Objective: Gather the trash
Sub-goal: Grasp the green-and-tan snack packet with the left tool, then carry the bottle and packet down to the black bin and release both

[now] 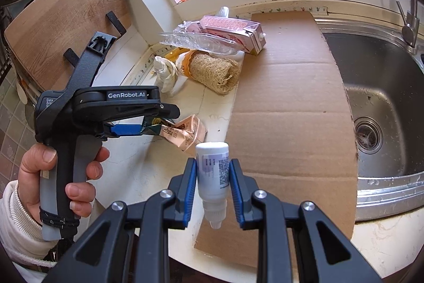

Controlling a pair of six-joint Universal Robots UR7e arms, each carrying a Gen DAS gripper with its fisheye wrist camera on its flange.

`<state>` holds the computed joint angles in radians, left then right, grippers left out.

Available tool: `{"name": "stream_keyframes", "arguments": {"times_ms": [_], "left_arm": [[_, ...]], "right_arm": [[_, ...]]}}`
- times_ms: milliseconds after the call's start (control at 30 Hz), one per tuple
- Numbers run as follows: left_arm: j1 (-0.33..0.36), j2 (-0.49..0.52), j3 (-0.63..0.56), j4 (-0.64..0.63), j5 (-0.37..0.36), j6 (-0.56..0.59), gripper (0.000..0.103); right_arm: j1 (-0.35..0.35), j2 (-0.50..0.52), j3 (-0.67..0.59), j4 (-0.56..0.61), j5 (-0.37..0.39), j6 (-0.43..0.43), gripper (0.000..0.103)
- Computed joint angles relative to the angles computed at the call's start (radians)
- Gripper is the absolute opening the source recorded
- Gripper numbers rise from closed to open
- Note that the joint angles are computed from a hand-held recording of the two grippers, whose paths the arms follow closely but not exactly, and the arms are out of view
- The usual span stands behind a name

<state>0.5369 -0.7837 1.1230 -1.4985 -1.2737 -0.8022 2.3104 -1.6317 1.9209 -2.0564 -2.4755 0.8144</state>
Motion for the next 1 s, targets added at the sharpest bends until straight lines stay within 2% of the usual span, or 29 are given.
{"name": "stream_keyframes", "arguments": {"times_ms": [67,100,133,233,433,567,700,1000], "left_arm": [[0.000,0.011,0.000,0.001,-0.002,-0.011,0.079],[0.000,0.018,-0.004,0.010,0.002,-0.016,0.071],[0.001,0.025,-0.007,0.013,0.004,-0.019,0.067],[-0.003,0.037,-0.014,0.030,0.041,-0.033,0.061],[-0.004,0.031,-0.011,0.039,0.039,-0.015,0.057],[-0.016,-0.008,0.030,0.028,0.043,0.021,0.052],[-0.053,-0.055,0.078,0.011,0.046,0.043,0.046],[-0.134,-0.192,0.200,-0.010,0.031,0.006,0.045]], "right_arm": [[-0.001,-0.006,0.003,0.015,-0.005,0.022,0.024],[-0.002,-0.008,0.002,0.027,-0.009,0.037,0.024],[-0.002,-0.011,0.003,0.036,-0.011,0.048,0.024],[-0.002,-0.017,0.009,0.042,-0.010,0.060,0.024],[-0.002,-0.027,0.017,0.054,-0.010,0.083,0.024],[-0.003,-0.033,0.018,0.064,-0.008,0.094,0.024],[0.008,-0.031,0.016,0.068,-0.006,0.096,0.024],[0.082,-0.022,0.006,0.108,0.002,0.109,0.024]]}}
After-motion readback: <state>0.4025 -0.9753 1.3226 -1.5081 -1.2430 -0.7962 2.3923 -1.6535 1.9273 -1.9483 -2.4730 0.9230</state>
